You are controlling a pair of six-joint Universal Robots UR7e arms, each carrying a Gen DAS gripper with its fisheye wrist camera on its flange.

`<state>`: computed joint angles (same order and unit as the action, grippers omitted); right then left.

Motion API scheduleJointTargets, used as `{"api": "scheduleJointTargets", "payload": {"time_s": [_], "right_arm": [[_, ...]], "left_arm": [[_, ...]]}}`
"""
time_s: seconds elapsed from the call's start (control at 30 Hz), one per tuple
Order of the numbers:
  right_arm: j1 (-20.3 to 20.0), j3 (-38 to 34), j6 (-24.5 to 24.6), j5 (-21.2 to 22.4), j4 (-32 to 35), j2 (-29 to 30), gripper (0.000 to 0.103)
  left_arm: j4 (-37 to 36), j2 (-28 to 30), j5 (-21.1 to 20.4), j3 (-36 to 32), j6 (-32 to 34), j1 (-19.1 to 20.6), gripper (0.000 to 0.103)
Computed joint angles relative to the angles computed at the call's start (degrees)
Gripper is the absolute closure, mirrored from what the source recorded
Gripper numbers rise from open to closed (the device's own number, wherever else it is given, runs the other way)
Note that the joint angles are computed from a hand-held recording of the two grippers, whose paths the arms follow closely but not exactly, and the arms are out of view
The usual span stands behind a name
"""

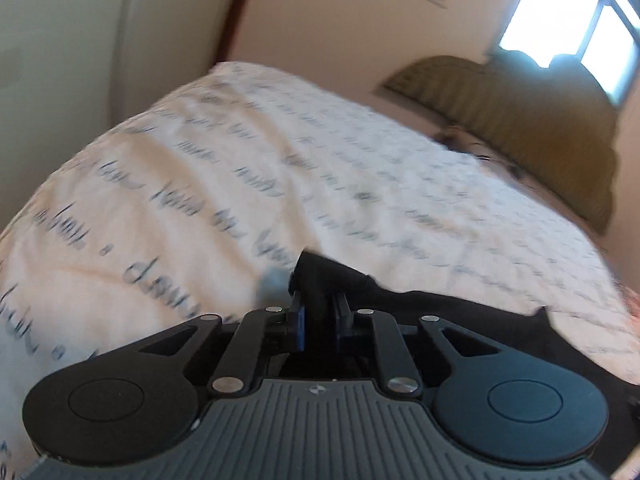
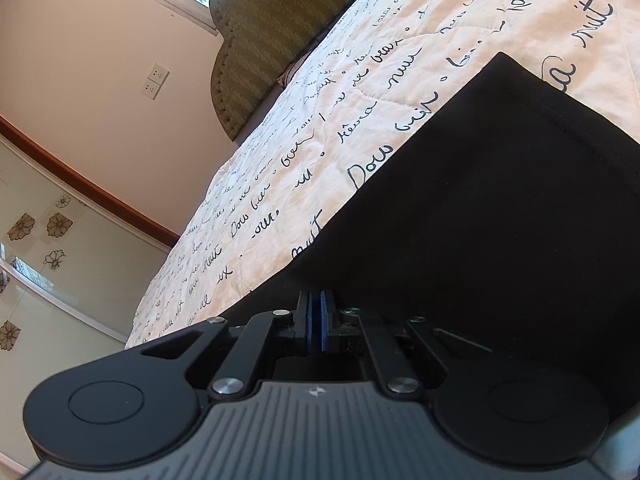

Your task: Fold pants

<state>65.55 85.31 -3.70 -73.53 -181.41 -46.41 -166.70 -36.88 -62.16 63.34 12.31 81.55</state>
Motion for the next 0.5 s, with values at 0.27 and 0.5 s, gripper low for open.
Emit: {"api": "scheduleJointTargets", "payload": {"time_s": [0.27,0.5], "right_arm": [[-0.5,-0.1,0.3,1.3,0.3,-0.1,0.1],[-0.9,0.1,0.7,2.4,0.0,-0.1,0.1]], "left_arm": [[-6.1,1.1,-0.5,0.3,-0.4,0.0,0.063],[-18.5,-1.4,-6.0,7.1,6.5,-4.3,0.008]]}}
